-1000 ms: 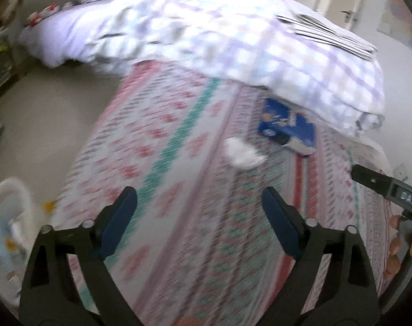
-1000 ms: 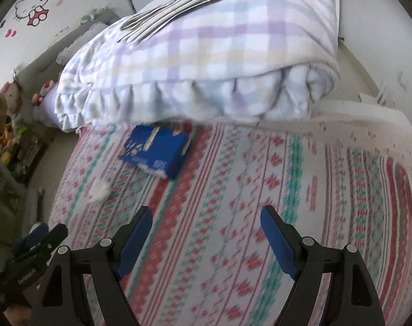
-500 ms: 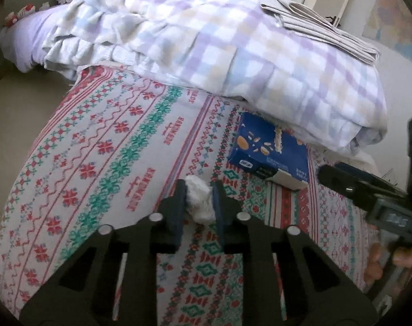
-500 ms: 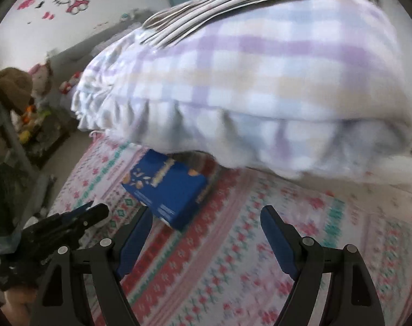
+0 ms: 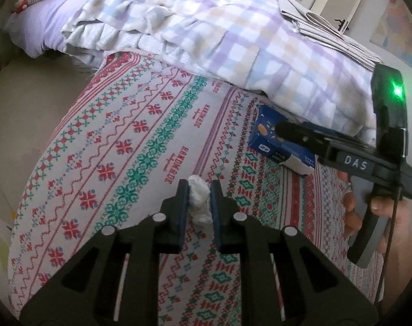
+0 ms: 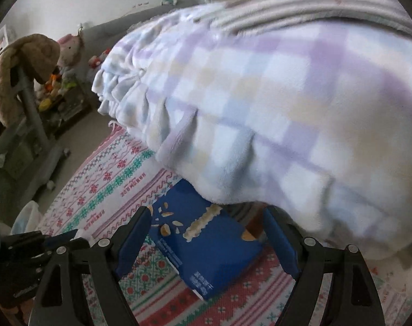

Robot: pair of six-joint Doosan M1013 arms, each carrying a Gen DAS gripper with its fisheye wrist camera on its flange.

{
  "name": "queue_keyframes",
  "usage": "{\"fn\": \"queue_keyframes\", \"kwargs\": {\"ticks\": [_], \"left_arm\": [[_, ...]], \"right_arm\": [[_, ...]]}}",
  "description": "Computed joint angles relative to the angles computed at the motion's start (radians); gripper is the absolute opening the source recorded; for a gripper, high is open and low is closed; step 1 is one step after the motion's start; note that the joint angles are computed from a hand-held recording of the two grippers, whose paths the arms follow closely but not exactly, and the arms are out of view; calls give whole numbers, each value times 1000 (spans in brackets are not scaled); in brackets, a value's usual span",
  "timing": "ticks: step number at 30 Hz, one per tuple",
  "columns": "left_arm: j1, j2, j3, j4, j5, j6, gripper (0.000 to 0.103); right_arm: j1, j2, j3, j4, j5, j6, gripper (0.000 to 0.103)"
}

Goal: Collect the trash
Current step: 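Grasp the white tissue with the left tool while the right tool grasps the blue box, then carry the tissue and blue box to the white bin and open both tools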

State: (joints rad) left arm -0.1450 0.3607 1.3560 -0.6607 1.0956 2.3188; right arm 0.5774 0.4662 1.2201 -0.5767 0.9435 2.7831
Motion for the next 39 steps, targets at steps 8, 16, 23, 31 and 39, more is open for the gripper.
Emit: {"fn": "queue_keyframes", "kwargs": {"ticks": [8,16,23,31,39], "left_arm": [[1,-5,-10,64,25,-49,18],[33,-43,12,133,83,-87,16],[75,-74,13,139,136,-68,16],[139,-101,1,121,173,-40,16],[202,-112,-10,111,169,-34,16]], "right_arm": [[20,5,-5,60,29,-28,71],[68,66,-135,99,236,-91,62],[121,80,-193,124,339,-48,62],[182,93,-271,135,464,32,62],[227,104,-329,149,518,130,62]]}}
